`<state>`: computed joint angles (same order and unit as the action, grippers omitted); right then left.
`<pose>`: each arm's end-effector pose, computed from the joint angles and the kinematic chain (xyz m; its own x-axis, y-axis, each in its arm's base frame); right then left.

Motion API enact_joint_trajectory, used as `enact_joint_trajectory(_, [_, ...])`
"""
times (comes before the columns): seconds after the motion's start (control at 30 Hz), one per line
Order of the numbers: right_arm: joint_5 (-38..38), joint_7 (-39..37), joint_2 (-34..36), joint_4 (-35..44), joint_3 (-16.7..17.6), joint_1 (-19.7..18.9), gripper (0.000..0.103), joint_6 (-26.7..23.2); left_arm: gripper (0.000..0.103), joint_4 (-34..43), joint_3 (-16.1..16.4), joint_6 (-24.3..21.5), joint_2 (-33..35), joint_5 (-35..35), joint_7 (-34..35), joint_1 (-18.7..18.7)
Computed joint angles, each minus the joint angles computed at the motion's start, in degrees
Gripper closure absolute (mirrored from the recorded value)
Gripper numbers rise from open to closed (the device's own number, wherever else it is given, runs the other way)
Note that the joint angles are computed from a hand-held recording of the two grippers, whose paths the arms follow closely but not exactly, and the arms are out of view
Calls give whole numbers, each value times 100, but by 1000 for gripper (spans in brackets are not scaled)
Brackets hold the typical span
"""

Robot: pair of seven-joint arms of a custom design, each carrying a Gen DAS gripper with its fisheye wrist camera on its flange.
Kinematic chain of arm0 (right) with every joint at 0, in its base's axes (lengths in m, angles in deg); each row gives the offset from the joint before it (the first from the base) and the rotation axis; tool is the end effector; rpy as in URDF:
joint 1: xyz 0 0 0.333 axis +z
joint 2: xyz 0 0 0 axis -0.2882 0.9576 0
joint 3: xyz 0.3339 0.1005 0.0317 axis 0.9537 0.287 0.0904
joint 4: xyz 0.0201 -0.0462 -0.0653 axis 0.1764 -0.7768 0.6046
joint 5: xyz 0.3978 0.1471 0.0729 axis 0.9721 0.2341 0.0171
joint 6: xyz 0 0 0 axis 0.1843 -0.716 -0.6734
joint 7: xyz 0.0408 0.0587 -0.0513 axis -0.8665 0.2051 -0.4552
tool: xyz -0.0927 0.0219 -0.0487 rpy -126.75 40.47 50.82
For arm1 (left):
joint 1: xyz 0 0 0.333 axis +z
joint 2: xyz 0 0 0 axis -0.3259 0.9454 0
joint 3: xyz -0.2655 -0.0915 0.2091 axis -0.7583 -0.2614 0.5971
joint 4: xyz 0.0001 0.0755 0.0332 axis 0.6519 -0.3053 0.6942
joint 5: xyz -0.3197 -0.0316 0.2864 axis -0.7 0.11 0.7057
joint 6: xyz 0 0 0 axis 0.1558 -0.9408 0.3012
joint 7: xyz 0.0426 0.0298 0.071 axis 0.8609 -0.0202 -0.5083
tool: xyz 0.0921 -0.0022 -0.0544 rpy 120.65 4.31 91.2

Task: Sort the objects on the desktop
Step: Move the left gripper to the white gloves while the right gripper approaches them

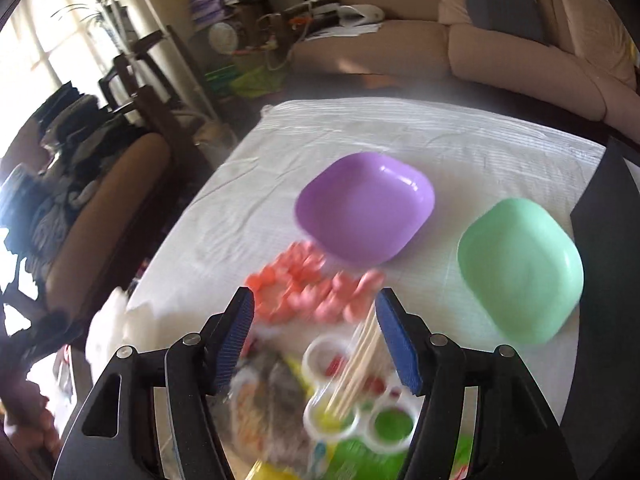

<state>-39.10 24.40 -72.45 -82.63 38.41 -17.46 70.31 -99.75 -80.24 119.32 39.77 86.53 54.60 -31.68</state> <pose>0.6886 0.0524 0.5853 0.7908 -0.5427 -0.2829 -0.5923 -0.5620 -0.5774 0.4618 -0.3078 0.5718 0.6770 -0.5687 0.4672 -0.3710 -0.8119 -0.4507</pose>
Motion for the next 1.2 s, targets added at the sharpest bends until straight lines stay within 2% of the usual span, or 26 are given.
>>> enact_joint_trajectory(0.1, [262, -393, -513, -603, -105, -166, 35, -301, 0, 48, -17, -157, -3, 47, 31, 3])
enact_joint_trajectory(0.17, [463, -720, -934, -1128, -238, -230, 27, -560, 0, 6, -6, -29, -21, 76, -22, 3])
enact_joint_trajectory(0.27, [438, -1227, -1556, -1930, -473, -207, 26, -806, 0, 100, -23, 24, 80, 98, 40, -18])
enact_joint_trajectory(0.4, [231, -1610, -2191, -2794, -716, -103, 26, -874, 0, 346, -33, -40, 293, 190, 203, -94])
enact_joint_trajectory(0.6, [49, -1824, -2652, -3512, -883, 67, 26, -758, 0, 409, 66, -195, 325, 88, 336, -214])
enact_joint_trajectory(0.77, [15, -1725, -2695, -3696, -943, 162, 26, -997, 0, 40, 105, -613, -227, -519, 702, -293])
enact_joint_trajectory(0.87, [-28, -1784, -2775, -3769, -928, 214, 26, -969, 0, -379, -53, -923, -790, -758, 718, -344])
enact_joint_trajectory(0.93, [-3, -1768, -2757, -3730, -948, 238, 26, -1045, 0, -770, -225, -1076, -1190, -1006, 381, -377])
enact_joint_trajectory(1.03, [27, -1762, -2733, -3659, -948, 258, 26, -1038, 0, -1422, -503, -961, -1695, -1367, -255, -504])
enact_joint_trajectory(1.1, [150, -1648, -2628, -3561, -960, 274, 26, -1154, 1, -1667, -567, -942, -1741, -1715, -363, -679])
enact_joint_trajectory(1.2, [280, -1383, -2481, -3401, -885, 310, 26, -1321, 1, -2081, -633, -192, -1784, -1948, -625, -806])
